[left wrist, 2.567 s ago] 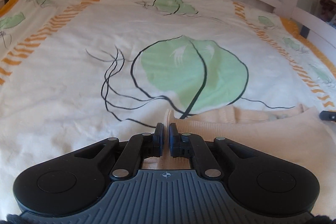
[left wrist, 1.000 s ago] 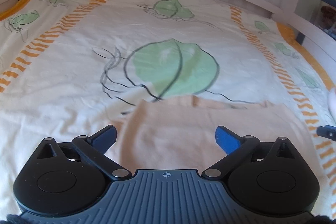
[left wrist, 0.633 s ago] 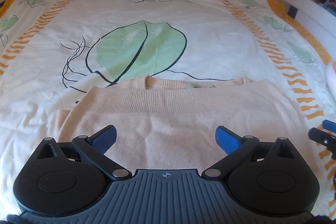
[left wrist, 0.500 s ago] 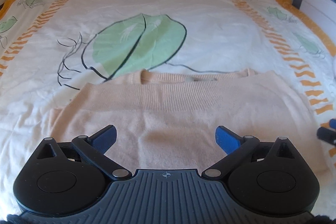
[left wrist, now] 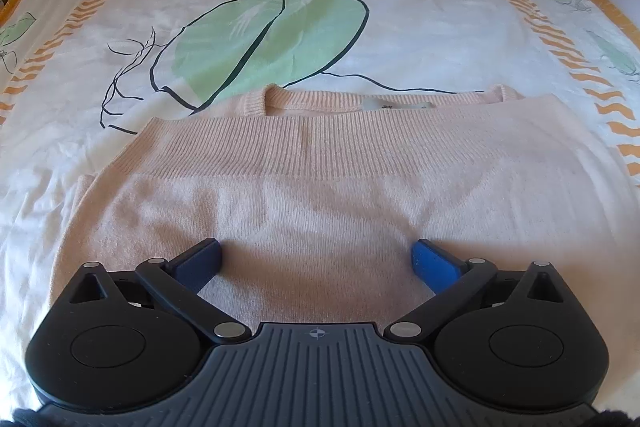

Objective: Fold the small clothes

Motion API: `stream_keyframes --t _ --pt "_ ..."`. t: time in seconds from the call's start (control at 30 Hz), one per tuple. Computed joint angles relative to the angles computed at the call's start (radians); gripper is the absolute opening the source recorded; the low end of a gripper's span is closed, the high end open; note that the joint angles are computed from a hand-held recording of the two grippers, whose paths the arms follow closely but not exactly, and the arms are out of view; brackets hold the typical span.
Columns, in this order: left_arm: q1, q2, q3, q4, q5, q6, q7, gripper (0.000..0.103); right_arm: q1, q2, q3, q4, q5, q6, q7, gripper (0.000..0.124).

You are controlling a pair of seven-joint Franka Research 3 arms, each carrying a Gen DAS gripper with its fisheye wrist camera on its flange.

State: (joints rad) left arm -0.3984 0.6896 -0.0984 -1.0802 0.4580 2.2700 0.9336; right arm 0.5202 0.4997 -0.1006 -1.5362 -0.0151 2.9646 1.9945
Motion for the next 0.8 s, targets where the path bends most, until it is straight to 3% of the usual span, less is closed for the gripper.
stream_keyframes --t 0.23,0.53,0.8 --pt "-0.012 -0.015 0.008 0.003 0.008 -0.023 -0.040 0.103 -0.014 -0.005 0.016 -0.006 0.020 0.008 -0.017 0.103" --pt "-0.006 -0.203 -0.015 -0.267 0.078 0.090 -0.118 0.103 -0.029 -0.010 0.033 -0.010 0.057 0.018 -0.037 0.103" --pt "0.007 -0.282 -0.045 -0.402 0.115 0.100 -0.155 0.103 -0.039 -0.008 0.047 -0.003 0.074 -0.005 -0.055 0.103"
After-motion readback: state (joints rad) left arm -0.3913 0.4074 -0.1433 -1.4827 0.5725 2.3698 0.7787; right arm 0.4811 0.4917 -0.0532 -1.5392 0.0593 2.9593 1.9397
